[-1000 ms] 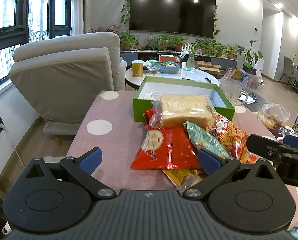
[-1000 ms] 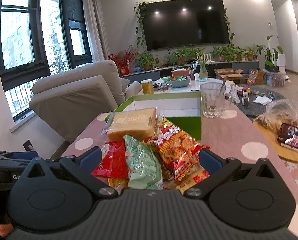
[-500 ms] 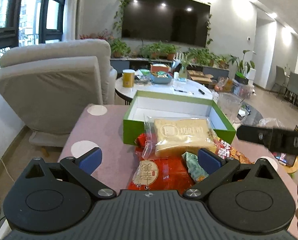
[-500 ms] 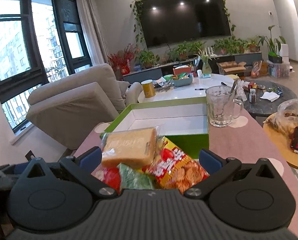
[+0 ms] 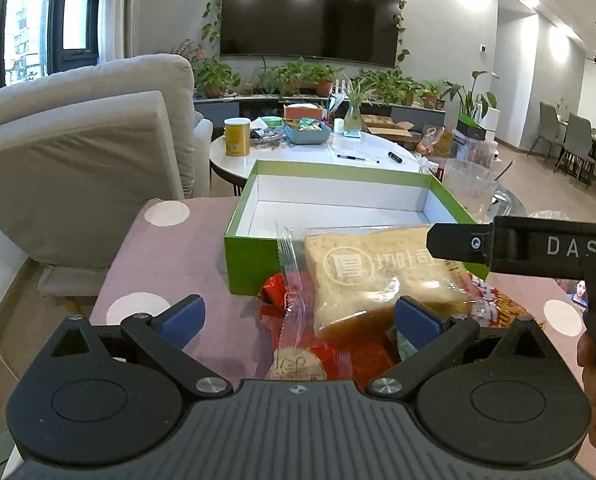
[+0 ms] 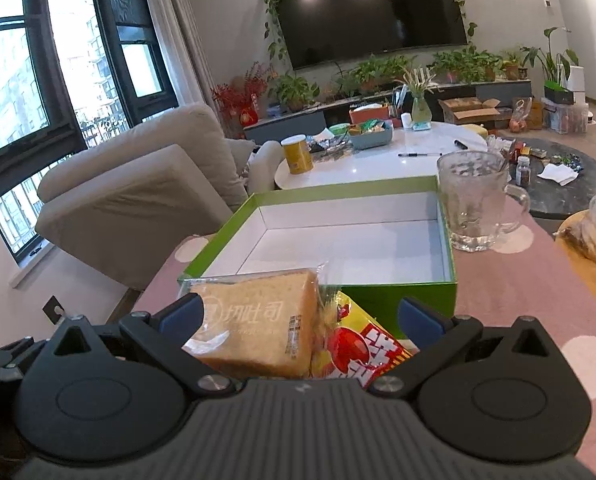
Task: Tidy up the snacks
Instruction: 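Grasp the bagged bread loaf with the right gripper, then lift the bread loaf into the green box and open the right gripper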
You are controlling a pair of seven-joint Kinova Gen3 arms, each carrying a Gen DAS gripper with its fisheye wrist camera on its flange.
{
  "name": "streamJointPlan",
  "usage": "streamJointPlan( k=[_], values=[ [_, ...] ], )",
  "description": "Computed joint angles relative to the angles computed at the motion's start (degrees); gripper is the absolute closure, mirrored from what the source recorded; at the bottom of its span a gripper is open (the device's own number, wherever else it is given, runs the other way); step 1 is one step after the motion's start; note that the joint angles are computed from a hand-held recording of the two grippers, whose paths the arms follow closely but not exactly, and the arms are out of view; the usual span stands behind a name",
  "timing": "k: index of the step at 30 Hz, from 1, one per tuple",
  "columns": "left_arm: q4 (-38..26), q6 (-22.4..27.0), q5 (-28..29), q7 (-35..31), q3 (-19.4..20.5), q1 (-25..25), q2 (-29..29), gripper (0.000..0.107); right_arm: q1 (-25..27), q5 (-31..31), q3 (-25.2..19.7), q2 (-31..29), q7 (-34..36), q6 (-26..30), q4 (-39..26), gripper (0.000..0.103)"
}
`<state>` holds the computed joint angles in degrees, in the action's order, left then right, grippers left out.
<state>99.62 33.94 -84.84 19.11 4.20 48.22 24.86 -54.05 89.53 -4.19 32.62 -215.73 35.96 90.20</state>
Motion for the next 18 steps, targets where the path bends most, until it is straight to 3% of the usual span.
streamJointPlan(
  k=[9, 13, 18],
  values=[
    [1.41, -7.64, -7.84, 4.96, 0.24, -3.22, 0.36, 0.010, 0.76, -6.12, 1.07, 0.53, 7.31, -3.67, -2.03, 0.024],
    [0.75, -12.28, -9.51, 3.25, 2.69, -6.65, 1.07, 0.024, 1.47, -10.68, 1.67, 0.50, 12.92, -8.02, -2.86, 0.024],
    [0.20, -10.10, -7.51, 0.92, 2.57, -4.78, 1.16, 0.027, -1.26, -13.27, 4.54, -0.16, 15.02, -8.23, -2.85, 0.024]
  ],
)
